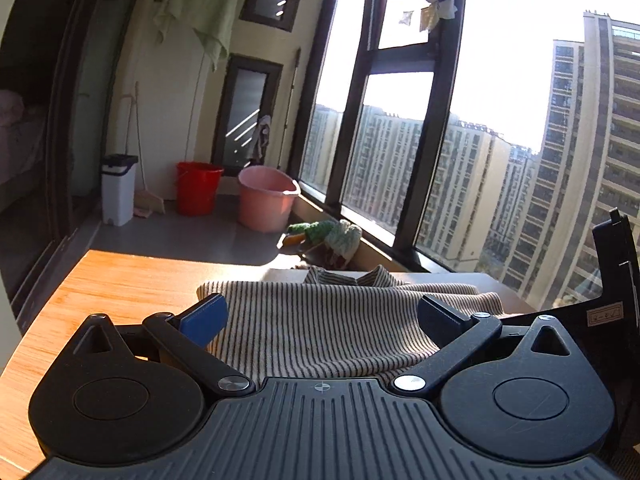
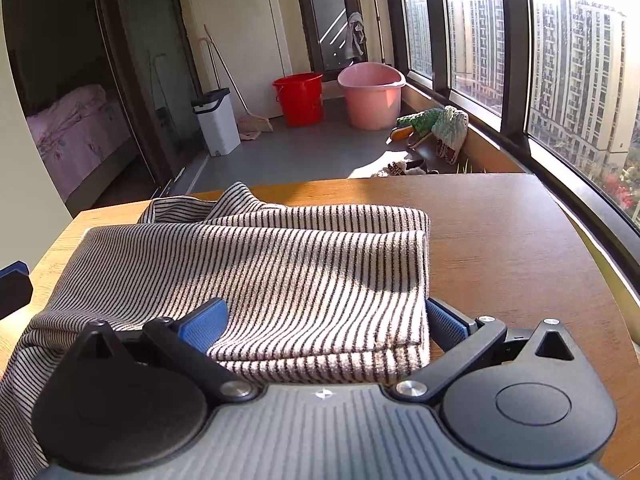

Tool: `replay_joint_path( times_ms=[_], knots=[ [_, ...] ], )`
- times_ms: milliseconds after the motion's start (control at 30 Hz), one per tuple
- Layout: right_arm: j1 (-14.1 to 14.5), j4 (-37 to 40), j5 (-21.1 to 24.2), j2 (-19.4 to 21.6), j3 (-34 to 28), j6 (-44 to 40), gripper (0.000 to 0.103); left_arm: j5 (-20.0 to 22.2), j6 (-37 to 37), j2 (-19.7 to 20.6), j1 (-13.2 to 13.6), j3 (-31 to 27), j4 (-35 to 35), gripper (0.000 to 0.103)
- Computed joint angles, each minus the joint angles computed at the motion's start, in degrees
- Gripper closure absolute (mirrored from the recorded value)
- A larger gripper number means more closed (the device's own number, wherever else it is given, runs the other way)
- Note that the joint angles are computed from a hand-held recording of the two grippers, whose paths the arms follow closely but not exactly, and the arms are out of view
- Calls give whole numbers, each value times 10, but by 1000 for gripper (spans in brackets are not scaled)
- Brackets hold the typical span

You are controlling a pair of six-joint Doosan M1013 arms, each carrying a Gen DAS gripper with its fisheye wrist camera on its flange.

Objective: Fold clothes
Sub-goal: 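Press and smooth the folded sweater with both open grippers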

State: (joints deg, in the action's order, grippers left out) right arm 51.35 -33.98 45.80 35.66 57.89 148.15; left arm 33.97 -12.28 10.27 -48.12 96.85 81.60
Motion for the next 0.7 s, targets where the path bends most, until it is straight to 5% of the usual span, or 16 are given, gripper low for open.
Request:
replay_joint_path(
  times_ms=[133, 267, 467, 633, 700],
  knots=[
    [0, 0, -4, -2, 3, 3, 0, -65, 198, 11, 24, -30, -232, 0],
    [-1, 12, 9, 3, -8, -21, 0, -64, 234, 14, 43, -38, -335, 0],
    [-2, 34, 24, 1, -13, -21, 0, -47, 264, 18, 39, -43, -351, 0],
    [32, -183, 1, -20, 11, 116, 0, -55, 261, 17, 43, -42, -351, 0],
    [37, -207, -40, -28, 12, 126, 13, -56, 257, 16, 43, -40, -348, 0]
  ],
)
